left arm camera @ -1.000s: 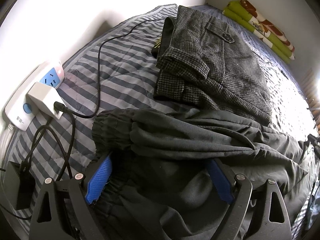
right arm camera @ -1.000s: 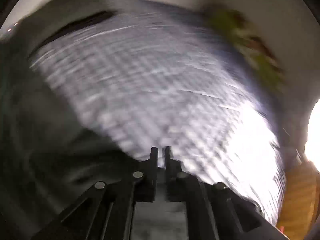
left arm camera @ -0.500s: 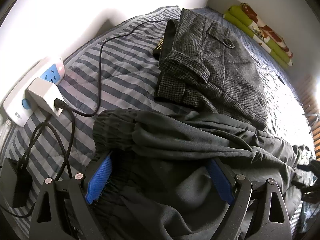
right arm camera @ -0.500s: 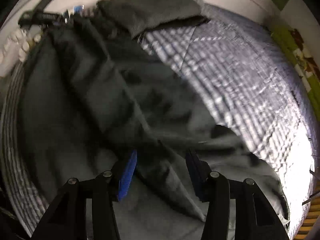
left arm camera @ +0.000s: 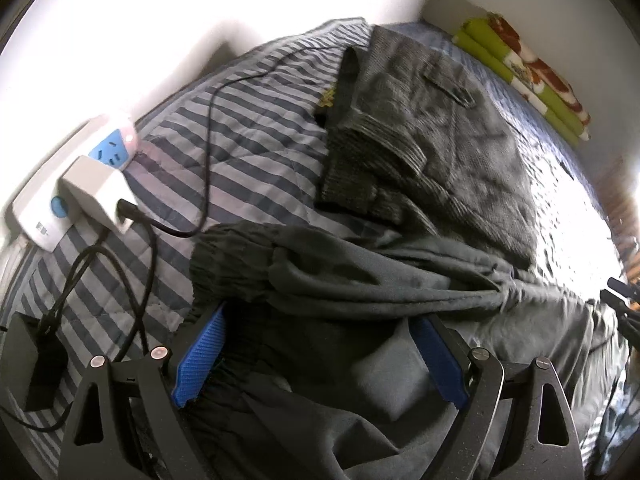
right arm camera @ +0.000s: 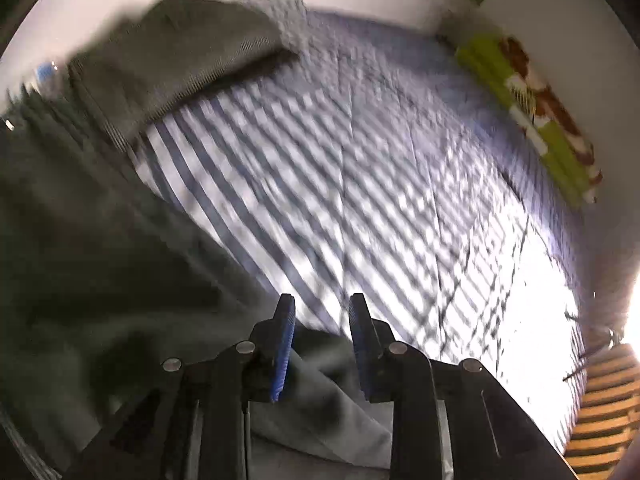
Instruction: Organize objects
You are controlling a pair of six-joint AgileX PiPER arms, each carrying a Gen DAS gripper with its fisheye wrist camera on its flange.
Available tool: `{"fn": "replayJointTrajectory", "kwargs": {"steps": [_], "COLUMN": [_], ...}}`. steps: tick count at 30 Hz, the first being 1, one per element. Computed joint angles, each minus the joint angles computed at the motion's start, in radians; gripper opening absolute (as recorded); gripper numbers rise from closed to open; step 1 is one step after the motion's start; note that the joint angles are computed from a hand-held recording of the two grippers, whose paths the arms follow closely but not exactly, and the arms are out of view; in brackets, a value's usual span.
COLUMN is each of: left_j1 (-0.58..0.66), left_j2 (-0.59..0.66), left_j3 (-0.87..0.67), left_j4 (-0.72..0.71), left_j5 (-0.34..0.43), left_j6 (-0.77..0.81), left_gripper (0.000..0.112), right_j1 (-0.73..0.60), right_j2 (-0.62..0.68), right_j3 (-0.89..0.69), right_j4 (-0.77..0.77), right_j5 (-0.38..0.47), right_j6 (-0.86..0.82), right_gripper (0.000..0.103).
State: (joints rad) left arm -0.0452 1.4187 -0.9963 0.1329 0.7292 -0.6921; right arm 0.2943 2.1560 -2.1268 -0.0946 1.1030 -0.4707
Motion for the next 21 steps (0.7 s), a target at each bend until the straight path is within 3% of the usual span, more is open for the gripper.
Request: {"fn": "replayJointTrajectory", "kwargs": {"steps": [2, 4, 7, 12, 14, 16, 19, 21], "left_j1": [0.0, 0.028, 0.048, 0.055, 0.045, 0.049, 0.027, 0.006], "left_j2": [0.004, 0.001, 0.001, 0.013, 0.035, 0.067, 0.092, 0.08], "left_j3": [-0.007, 0.002, 0.012, 0.017, 0.004, -0.008, -0.034, -0.044], "left_j4": [0.069, 0.048, 0.037, 0.059, 0.117, 0.112, 0.156, 0.191], "left_j5": [0.022, 0.008, -0.014, -0.044, -0.037, -0.033, 0.006, 0.039], "left_j6": [-0.093, -0.09, -0.085, -0.131, -0.199, -0.195, -0.239, -0.254], "left_gripper": [0.091, 0.091, 0.091, 0.091, 0.091, 0.091, 0.091, 0.091], "right_j1": [0.006, 0.034, 0.123, 0.276, 0.339, 0.371, 0.372, 0.336], "right_j2": [0.008, 0.029, -0.006, 0.102, 0.158, 0.222, 0.193, 0.093], "right_j3": [-0.057, -0.108, -0.025, -0.103, -0.129, -0.176, -0.127, 0.007], "right_j4": [0.108, 0.172, 0.205, 0.164, 0.031, -0.06, -0.056, 0.014], "right_j5": [0.058, 0.103, 0.042, 0.02, -0.039, -0.043, -0.093, -0.171], "right_j6": [-0.052, -0.071, -0.076, 0.009, 0.095, 0.206, 0.295, 0.315], "right_gripper": [0.026, 0.026, 0.026, 0.026, 0.026, 0.025, 0.026, 0.027]}}
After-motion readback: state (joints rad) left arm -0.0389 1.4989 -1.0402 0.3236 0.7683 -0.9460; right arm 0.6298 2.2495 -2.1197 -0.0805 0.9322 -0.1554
